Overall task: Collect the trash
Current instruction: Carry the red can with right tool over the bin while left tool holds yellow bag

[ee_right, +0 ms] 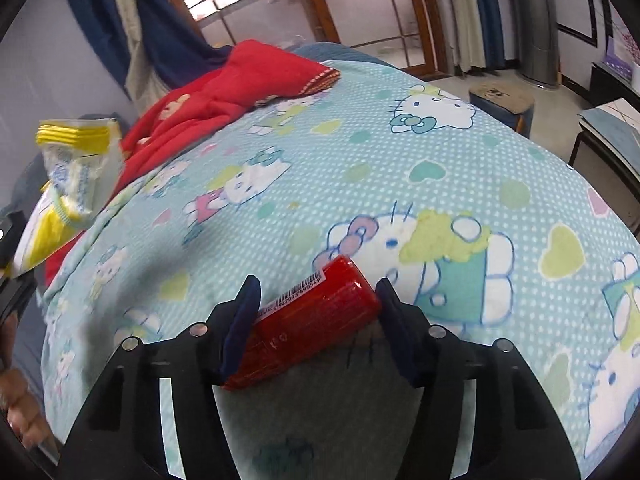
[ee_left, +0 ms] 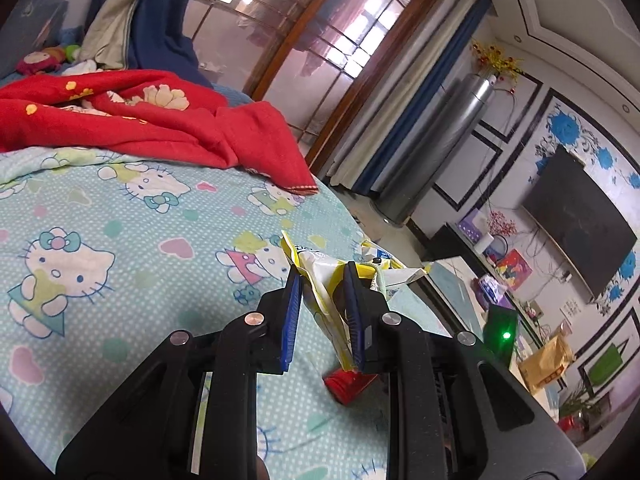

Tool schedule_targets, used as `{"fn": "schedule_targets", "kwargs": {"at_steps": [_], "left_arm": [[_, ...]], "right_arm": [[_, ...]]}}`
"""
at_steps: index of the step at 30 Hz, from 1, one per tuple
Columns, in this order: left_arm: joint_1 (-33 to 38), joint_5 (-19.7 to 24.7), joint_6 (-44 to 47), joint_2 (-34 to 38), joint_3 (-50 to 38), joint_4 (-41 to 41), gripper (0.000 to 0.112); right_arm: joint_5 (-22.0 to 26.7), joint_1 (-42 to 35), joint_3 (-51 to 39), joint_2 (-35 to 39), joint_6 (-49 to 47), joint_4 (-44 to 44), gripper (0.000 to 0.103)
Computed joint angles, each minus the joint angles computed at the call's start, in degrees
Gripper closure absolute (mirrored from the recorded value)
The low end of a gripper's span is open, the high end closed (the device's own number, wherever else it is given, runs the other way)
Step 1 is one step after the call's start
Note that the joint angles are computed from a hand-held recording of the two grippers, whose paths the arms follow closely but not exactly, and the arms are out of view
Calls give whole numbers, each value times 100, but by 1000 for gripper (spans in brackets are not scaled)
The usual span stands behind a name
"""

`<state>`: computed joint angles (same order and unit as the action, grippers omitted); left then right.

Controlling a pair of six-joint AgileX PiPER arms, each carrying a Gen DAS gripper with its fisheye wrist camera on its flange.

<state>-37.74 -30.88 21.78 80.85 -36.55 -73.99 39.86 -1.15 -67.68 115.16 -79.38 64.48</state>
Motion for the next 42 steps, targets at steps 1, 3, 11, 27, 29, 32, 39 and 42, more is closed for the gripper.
{"fn": "schedule_targets", "kwargs": {"at_steps": [1,3,11,27,29,32,39,42], "left_arm": [[-79,-43,54,-21,6,-63,97],[-207,-94,108,-52,34,-123,97],[-844,-292,658,-52,-120,-528,99],[-1466,182,1391,720,-1113,-768,102],[-1494,272,1540,916,-1346,-839,102],[-1546,452,1812,1309,-1791,-930,102],[-1565,828,2306,1918,-2569,-1100,102],[-1589,843,2535,2066,-2782,-1272,102]], "right_arm": [[92,-80,77,-67,-117,58,50],[457,-351,212,-219,-298,97,57],[1708,-1176,220,-340,-81,-631,74],[2335,-2629,220,-507,-653,-712,78],[2378,-2805,135,-523,-696,-709,78],[2465,-3057,-33,-472,-718,-709,79],[2776,-3516,-628,-188,-489,-748,103],[2694,-3516,-734,-65,-444,-819,103]]}}
